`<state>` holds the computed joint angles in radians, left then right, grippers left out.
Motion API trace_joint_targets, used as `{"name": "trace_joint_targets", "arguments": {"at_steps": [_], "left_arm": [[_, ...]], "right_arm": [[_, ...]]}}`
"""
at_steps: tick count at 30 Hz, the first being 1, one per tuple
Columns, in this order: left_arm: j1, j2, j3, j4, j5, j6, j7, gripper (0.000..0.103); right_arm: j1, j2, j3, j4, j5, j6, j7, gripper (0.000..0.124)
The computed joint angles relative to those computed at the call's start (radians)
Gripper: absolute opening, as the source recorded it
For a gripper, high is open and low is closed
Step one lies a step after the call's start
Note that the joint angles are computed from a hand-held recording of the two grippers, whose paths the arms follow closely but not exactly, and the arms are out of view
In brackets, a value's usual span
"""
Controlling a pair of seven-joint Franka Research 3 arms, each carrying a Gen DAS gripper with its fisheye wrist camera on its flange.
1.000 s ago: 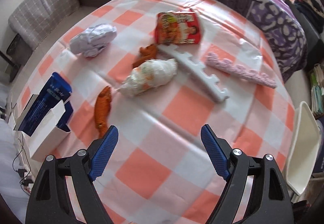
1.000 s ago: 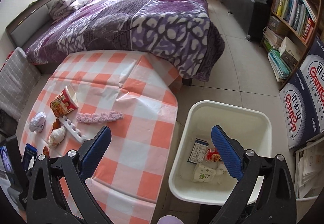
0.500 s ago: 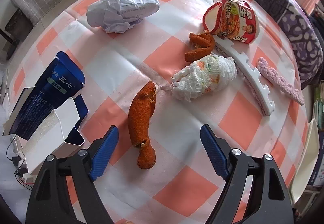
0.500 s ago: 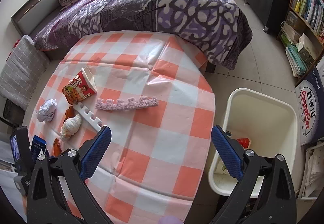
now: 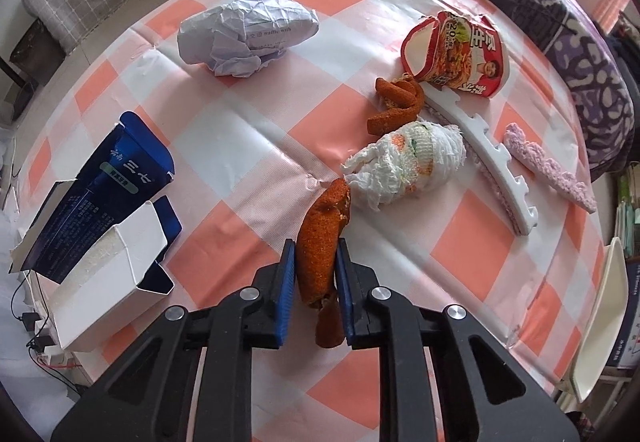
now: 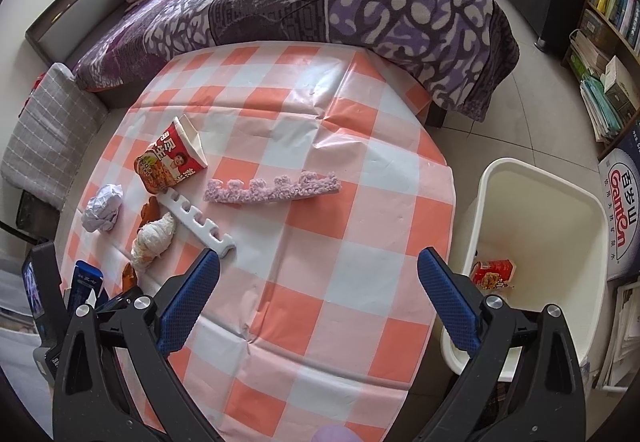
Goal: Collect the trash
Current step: 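Grasp the orange fried food piece with the left gripper, then grasp the white foam strip with the right gripper while the left holds the orange piece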
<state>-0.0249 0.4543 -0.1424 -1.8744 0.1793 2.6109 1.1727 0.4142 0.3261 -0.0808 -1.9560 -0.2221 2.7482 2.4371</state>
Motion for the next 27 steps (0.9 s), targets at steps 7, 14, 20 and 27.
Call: {"name": "trace_joint_targets", "arguments": {"at_steps": [7,14,20,27], "left_arm": [[0.031,-0.13,-0.037,-0.103,-0.071,0.131,0.024,0.019],[0.038,-0.278,-0.039,-0.204,-0.133,0.285,0.088,0.02],[0.064,-0.273,-0.036,-0.188,-0.207,0.263,0.122,0.02],[0.058,-0.287,-0.008,-0.201,-0.182,0.277,0.109,0.02]], "right_arm": [[-0.004,0.032,0.011,0.021,0.042,-0.037,-0.048,0.095],[0.026,0.127,0.013,0.113,-0.063,-0.018,-0.208,0.085],[0.017,0.257,0.062,0.281,0.044,-0.041,-0.46,0.078],[0.092,0.429,0.011,0.531,0.046,-0.177,-0.561,0.065]]}}
